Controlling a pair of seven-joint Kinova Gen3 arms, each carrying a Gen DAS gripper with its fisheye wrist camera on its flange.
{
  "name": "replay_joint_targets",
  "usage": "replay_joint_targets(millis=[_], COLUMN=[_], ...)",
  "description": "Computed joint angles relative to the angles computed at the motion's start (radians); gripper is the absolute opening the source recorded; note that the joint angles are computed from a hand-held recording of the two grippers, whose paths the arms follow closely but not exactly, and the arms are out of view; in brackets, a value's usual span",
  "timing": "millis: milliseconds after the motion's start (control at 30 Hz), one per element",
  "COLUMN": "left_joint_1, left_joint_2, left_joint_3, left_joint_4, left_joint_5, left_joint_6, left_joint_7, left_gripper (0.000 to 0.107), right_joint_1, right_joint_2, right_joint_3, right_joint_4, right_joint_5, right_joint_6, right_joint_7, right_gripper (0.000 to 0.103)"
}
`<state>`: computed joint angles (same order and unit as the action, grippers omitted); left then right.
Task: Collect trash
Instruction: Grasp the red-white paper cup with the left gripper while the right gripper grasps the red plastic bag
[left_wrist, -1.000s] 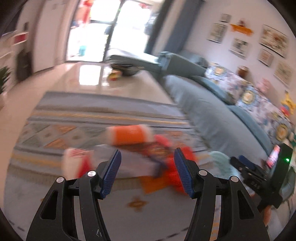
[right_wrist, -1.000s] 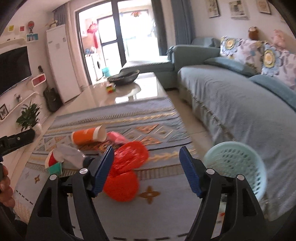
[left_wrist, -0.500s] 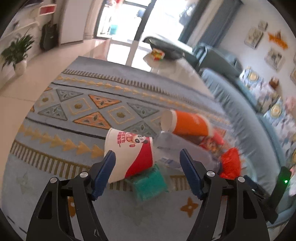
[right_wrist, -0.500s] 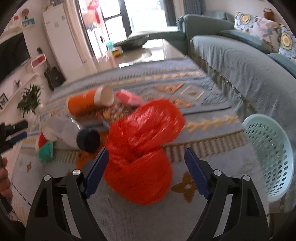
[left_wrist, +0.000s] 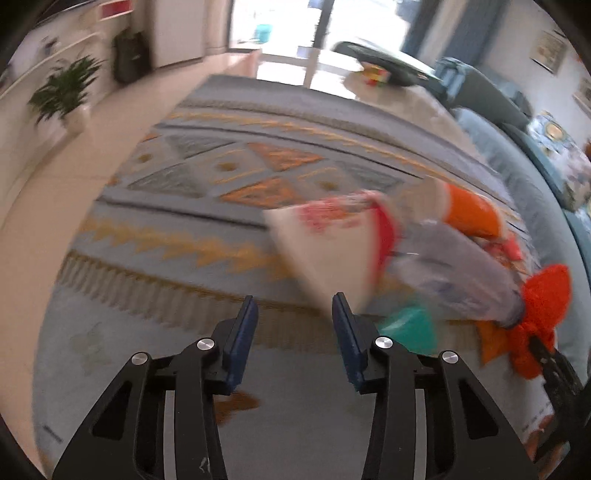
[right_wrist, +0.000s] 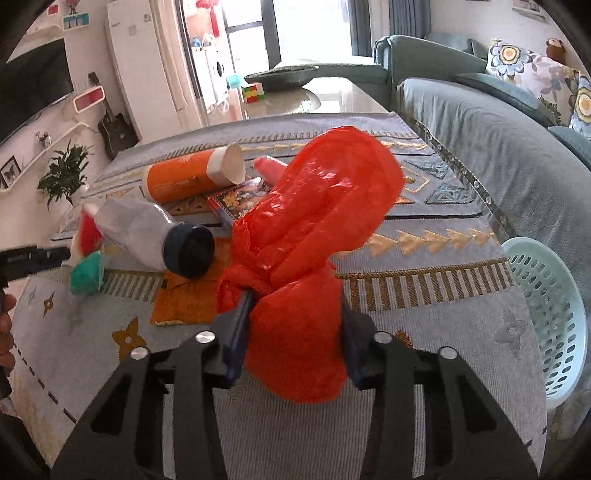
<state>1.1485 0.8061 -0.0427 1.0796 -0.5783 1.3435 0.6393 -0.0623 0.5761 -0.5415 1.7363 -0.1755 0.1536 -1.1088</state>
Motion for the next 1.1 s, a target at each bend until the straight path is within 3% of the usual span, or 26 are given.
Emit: replay_joint_targets(millis=[67,167,300,400,500,533,600,700,800,967,1100], left_joint_1=[0.047,0.142,0.143,0.077,-0.014,-0.052,-0.133,-0.197,-0.175,-0.141,-0.094], left_joint_2=[-0.041,-0.094,-0.11,-0.085,-0.056,-0.053,-0.06,-0.074,-0.039,0.057,0.153], left_joint_3=[-0.05,-0.159,-0.19,-0.124,0.015,0.062,0.141,0.19,0.164,0.096,-0.007], left_joint_4=[0.09,0.22,0.273,0.207,0.139,0.133,0.148,0.189,0.138,-0.057,-0.235], left_joint_5=[-0.009,-0.066,-0.131,-0.19,-0.31,-0.332,-0.337,-0.31,-0.251,-0.125,-0.029], left_joint_6=[-0.062,-0.184,-0.298,-0.225,-0.116,-0.105,-0.132,-0.238,-0.224,-0.06,0.102], left_joint_7=[0.081,0.203,0.262,0.154,0.032,-0.009,-0.081,-0.157,-0.279,-0.482,-0.645], left_gripper=[0.041,0.056,0.059,0.061,0.08,0.081,0.081,0.081,0.082,0.081,0.07], right_joint_1=[0.003,0.005,0.001,0.014,0.022,0.02,0.02,0.017,0.018,0.018,0.014], right_joint_2=[0.001,-0.001,0.004,0.008,0.012,0.012,0.012,0.011,0.011,0.014,0.013], right_joint_3=[-0.004,-0.007,-0.005,-0.018,-0.024,-0.022,-0.021,-0.017,-0.018,-0.015,-0.01], right_joint_4=[-0.001,0.0,-0.01,-0.014,-0.018,-0.02,-0.02,-0.02,-0.02,-0.027,-0.029], right_joint_5=[-0.001,0.0,0.001,-0.006,-0.018,-0.021,-0.025,-0.032,-0.037,-0.046,-0.053], right_joint_6=[-0.004,-0.007,0.0,0.01,0.02,0.021,0.022,0.022,0.022,0.03,0.031], right_joint_7=[0.002,0.005,0.0,0.005,0.011,0.013,0.018,0.022,0.026,0.029,0.031], right_gripper=[0.036,0.036,0.036,0.036,0.036,0.036,0.036,0.036,0.036,0.036,0.036])
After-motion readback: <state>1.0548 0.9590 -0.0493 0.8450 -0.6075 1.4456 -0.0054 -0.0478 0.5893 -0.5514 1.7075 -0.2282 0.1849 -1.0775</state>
